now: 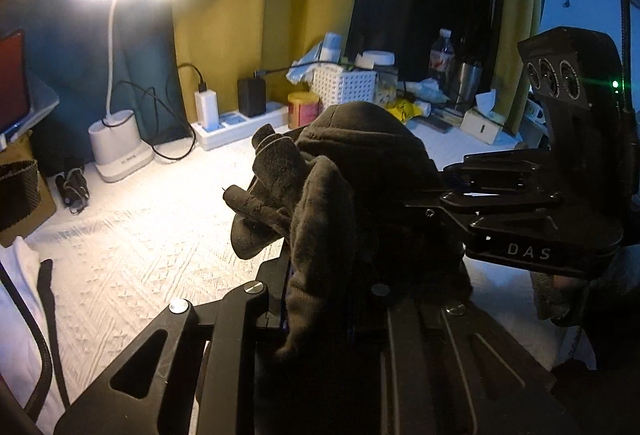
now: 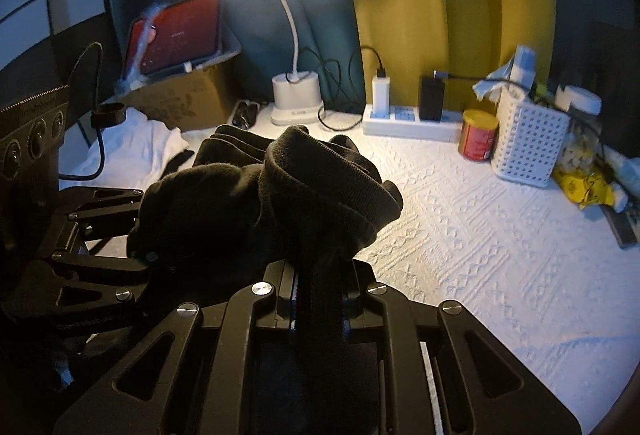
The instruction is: Fold small clothes
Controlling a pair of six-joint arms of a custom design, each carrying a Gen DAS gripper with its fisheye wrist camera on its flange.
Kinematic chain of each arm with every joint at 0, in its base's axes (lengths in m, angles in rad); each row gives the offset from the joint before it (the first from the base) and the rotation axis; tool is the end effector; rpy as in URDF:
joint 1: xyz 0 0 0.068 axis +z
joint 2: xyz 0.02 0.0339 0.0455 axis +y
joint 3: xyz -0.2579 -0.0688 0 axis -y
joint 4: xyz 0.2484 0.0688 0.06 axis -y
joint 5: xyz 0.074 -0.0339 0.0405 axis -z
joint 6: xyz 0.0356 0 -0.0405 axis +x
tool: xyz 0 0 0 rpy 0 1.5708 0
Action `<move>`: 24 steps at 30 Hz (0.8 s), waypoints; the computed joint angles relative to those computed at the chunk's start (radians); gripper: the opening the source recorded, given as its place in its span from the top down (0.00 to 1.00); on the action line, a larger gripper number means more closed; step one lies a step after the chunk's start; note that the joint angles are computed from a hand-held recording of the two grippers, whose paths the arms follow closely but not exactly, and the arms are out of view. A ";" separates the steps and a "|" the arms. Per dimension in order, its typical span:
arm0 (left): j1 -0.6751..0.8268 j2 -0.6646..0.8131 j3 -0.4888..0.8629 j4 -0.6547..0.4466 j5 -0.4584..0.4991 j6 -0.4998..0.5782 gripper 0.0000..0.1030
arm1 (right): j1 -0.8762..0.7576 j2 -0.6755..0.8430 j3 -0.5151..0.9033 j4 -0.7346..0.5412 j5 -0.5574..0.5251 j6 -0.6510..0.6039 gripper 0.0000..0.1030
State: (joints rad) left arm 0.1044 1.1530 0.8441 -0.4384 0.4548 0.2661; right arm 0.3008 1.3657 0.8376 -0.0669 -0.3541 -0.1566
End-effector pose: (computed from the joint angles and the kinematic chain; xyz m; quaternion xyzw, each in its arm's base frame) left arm 0.2483 0.0103 0.2588 0.1620 0.8826 -0.1312 0.4213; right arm 0.2840 0.1010 0.2325 -0.2775 0.8282 0.1884 0.4490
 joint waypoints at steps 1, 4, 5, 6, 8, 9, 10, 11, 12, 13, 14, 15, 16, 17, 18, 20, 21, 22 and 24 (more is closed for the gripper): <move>0.005 -0.021 -0.002 -0.012 0.013 -0.003 0.84 | 0.002 -0.028 -0.016 0.001 0.002 0.004 0.84; 0.017 -0.088 -0.017 -0.031 0.028 -0.010 0.84 | 0.003 -0.122 -0.062 -0.005 0.003 0.009 0.84; 0.022 -0.114 -0.024 -0.036 0.036 -0.016 0.84 | 0.005 -0.155 -0.076 -0.009 0.004 0.011 0.84; 0.030 -0.142 -0.032 -0.040 0.052 -0.021 0.84 | 0.005 -0.191 -0.091 -0.015 0.003 0.013 0.84; 0.041 -0.203 -0.052 -0.043 0.071 -0.020 0.84 | 0.005 -0.266 -0.118 -0.029 0.001 0.016 0.84; 0.041 -0.233 -0.060 -0.045 0.070 -0.020 0.84 | 0.006 -0.294 -0.124 -0.039 -0.002 0.018 0.84; 0.044 -0.270 -0.066 -0.053 0.073 -0.023 0.84 | 0.006 -0.326 -0.132 -0.048 -0.005 0.022 0.84; 0.043 -0.294 -0.069 -0.058 0.074 -0.031 0.84 | 0.007 -0.356 -0.139 -0.056 -0.009 0.028 0.84; 0.049 -0.317 -0.070 -0.065 0.079 -0.035 0.84 | 0.007 -0.394 -0.147 -0.068 -0.014 0.033 0.84; 0.056 -0.339 -0.069 -0.074 0.084 -0.038 0.84 | 0.008 -0.423 -0.151 -0.078 -0.017 0.035 0.84; 0.066 -0.363 -0.067 -0.084 0.094 -0.040 0.84 | 0.012 -0.463 -0.156 -0.093 -0.016 0.036 0.84; 0.078 -0.391 -0.065 -0.094 0.104 -0.042 0.84 | 0.015 -0.492 -0.158 -0.103 -0.013 0.036 0.84; 0.087 -0.410 -0.062 -0.102 0.113 -0.042 0.84 | 0.021 -0.527 -0.160 -0.117 -0.010 0.036 0.84; 0.100 -0.437 -0.057 -0.114 0.124 -0.040 0.84 | 0.028 -0.559 -0.161 -0.130 -0.005 0.037 0.84; 0.118 -0.451 -0.050 -0.126 0.140 -0.034 0.84 | 0.035 -0.585 -0.162 -0.141 0.001 0.036 0.84; 0.147 -0.482 -0.036 -0.146 0.170 -0.031 0.84 | 0.055 -0.636 -0.161 -0.163 0.019 0.035 0.84; 0.161 -0.491 -0.030 -0.149 0.183 -0.030 0.84 | 0.064 -0.662 -0.157 -0.175 0.027 0.034 0.84; 0.170 -0.502 -0.025 -0.153 0.192 -0.031 0.84 | 0.071 -0.682 -0.153 -0.186 0.032 0.034 0.84; 0.202 -0.521 -0.015 -0.156 0.222 -0.030 0.84 | 0.094 -0.721 -0.143 -0.205 0.051 0.033 0.84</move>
